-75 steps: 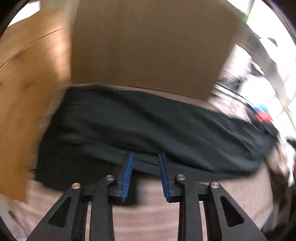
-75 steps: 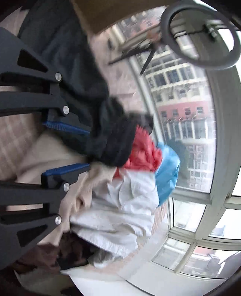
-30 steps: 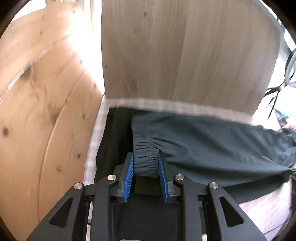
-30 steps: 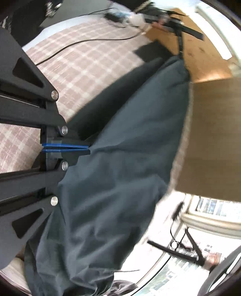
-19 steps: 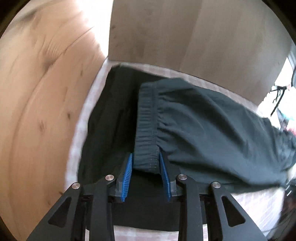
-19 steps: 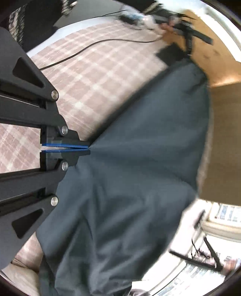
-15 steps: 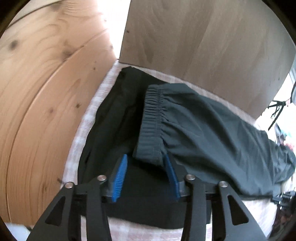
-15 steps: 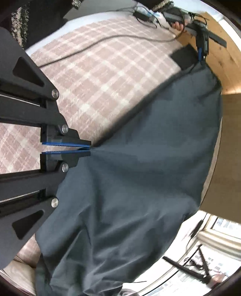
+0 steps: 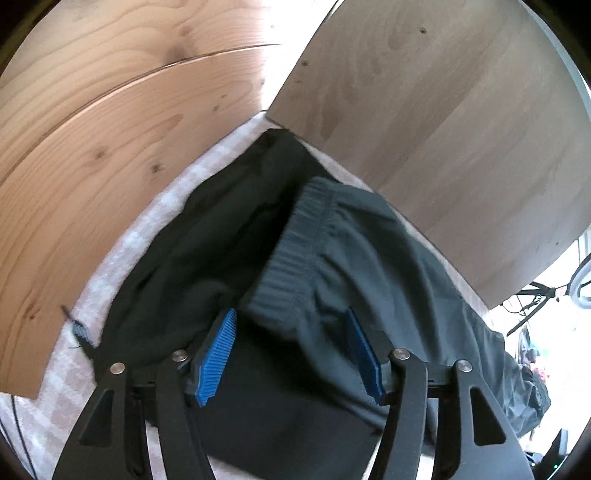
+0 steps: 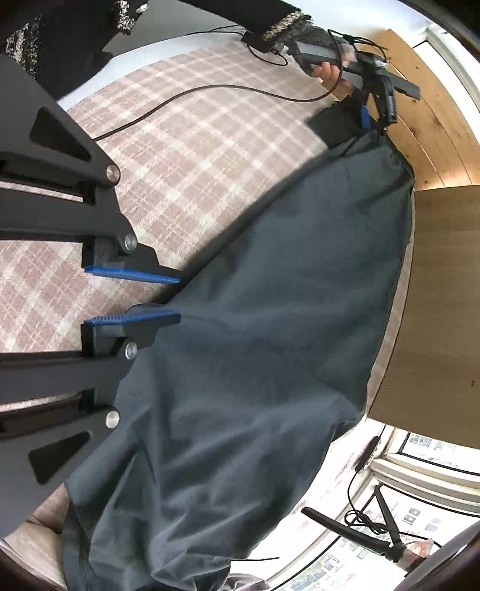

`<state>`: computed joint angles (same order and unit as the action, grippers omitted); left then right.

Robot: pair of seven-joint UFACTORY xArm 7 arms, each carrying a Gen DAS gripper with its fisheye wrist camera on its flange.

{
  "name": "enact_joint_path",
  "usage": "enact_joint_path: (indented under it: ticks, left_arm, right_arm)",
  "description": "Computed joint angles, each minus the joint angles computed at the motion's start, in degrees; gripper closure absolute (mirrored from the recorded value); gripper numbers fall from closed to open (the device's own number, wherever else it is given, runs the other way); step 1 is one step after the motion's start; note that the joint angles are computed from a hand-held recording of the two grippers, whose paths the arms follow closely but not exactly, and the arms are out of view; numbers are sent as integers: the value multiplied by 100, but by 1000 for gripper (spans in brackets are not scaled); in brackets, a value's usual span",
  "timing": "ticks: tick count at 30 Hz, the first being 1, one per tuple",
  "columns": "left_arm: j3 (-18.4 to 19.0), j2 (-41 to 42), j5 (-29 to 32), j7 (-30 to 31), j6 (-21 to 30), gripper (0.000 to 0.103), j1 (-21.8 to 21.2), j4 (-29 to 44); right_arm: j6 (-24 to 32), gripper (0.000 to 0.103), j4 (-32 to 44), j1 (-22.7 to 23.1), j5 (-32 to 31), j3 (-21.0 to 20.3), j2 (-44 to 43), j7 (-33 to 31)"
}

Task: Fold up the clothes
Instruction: 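Open the left gripper and release the waistband onto the black cloth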

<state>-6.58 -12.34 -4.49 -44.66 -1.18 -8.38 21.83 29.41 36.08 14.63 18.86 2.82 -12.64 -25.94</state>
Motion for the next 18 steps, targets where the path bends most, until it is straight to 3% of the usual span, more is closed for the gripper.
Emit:
enact_joint_path:
  ticks: [3,6,8,11,15,16,18]
  left_arm:
    - [-467,89,414,-257,161,57,436,208]
    - [-200,53,318,-106,272,73,126,227]
    - [-94,-9,263,-25,377,74,0,220]
    - [-376,53,612,-265,439,74,355,249]
    - [214,258,12,3,55,71,-227,192]
    - [147,264,-62,-39,-54,71,-162,156]
    - [-563,274,353,-472,-103,78,603,157]
  right_arm:
    - [-13,88,26,-21,55,-17,61,41]
    - [-59,88,10,-61,42,-8,60,104]
    - [-68,88,-14,-73,19,-6,44,132]
    - [-57,88,-25,-79,10,-17,63,145]
    - [-27,88,-27,-65,-8,6,62,135]
    - [-21,88,-30,-58,-15,12,56,133]
    - [-17,88,-39,-42,-40,26,33,118]
